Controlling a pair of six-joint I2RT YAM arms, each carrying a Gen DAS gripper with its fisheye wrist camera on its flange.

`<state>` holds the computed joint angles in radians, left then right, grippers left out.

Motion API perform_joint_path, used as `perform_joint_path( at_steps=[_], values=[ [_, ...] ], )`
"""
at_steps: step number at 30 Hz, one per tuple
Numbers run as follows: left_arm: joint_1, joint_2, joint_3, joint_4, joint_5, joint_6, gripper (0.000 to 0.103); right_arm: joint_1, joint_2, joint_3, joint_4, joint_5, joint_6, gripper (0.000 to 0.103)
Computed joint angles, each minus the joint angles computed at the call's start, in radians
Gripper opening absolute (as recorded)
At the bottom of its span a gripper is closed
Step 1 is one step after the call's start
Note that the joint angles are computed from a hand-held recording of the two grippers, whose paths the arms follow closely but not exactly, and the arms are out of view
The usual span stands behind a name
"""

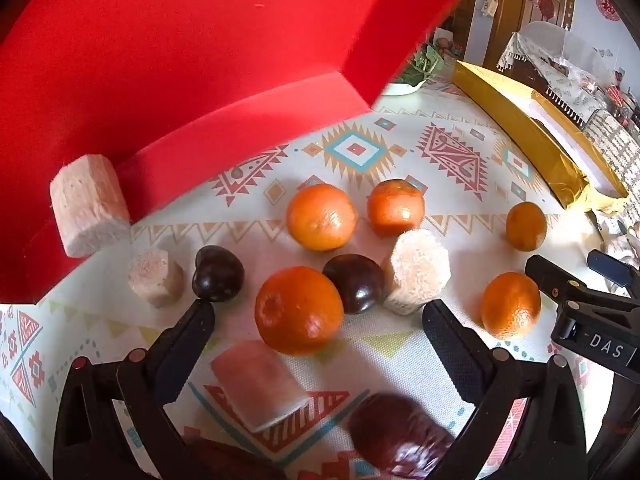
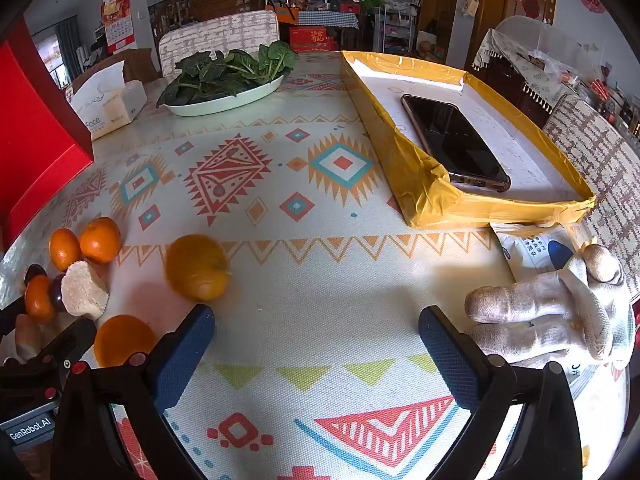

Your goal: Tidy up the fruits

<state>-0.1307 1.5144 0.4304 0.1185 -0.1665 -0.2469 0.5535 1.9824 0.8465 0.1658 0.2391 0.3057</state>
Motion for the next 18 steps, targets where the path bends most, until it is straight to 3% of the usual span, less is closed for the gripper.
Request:
perform_joint_path(
  at_steps=[18],
  values=[
    [0.003,0.016,0.011,0.005,0.002,0.002,0.103,-0.001,0.001,0.009,-0.020,-0.006,0.002,0.103]
  ],
)
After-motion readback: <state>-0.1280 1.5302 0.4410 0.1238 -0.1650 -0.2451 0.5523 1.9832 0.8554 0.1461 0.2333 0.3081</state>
